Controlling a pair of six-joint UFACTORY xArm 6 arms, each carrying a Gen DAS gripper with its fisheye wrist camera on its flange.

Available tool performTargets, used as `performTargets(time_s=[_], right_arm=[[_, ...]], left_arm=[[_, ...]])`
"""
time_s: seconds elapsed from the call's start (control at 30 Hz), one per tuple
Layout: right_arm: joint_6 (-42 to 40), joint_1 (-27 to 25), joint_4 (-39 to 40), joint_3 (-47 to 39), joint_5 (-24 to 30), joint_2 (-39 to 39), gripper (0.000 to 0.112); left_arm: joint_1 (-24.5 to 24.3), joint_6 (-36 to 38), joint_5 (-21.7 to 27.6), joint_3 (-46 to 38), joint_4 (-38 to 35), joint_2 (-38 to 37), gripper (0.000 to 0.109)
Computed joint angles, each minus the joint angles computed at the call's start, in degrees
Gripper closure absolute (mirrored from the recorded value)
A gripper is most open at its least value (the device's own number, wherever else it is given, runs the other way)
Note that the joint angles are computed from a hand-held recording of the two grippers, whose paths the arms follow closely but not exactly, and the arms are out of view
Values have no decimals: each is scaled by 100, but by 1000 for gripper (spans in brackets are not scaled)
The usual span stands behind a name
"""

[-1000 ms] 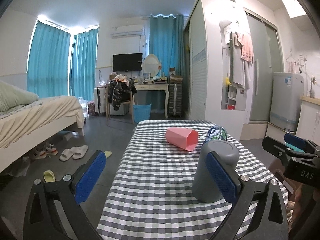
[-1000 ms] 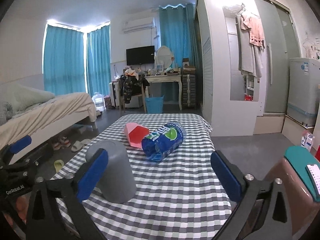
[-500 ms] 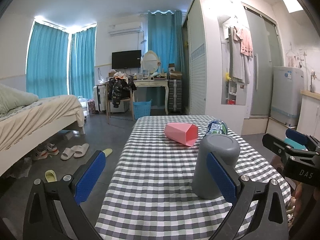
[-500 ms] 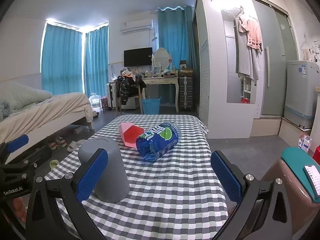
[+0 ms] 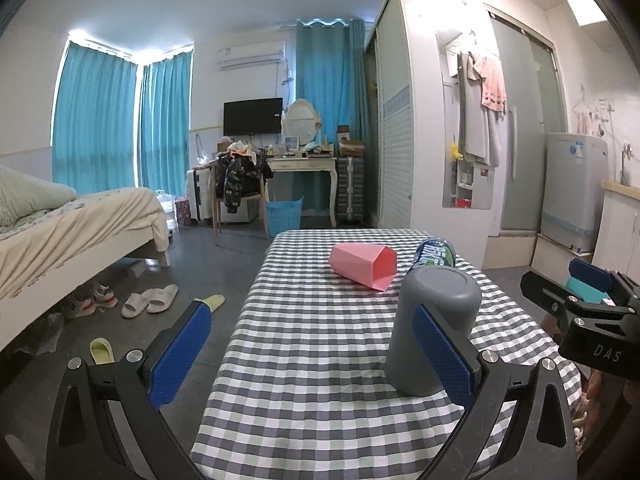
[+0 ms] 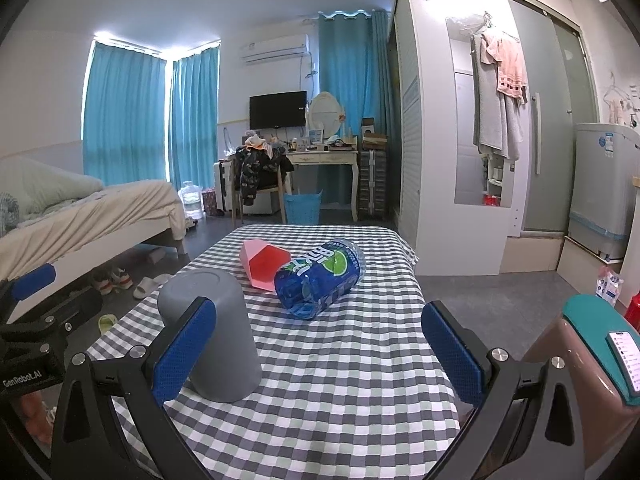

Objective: Flip cup upside down

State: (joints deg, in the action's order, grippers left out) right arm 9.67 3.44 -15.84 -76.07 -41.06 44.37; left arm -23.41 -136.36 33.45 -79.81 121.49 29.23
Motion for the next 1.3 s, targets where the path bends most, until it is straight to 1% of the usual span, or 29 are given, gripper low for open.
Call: performTargets(time_s=[1.3], right_arm=[[47, 22, -61, -103, 132, 50, 10]], left_arm=[[43, 51, -31, 40, -39, -34, 6]])
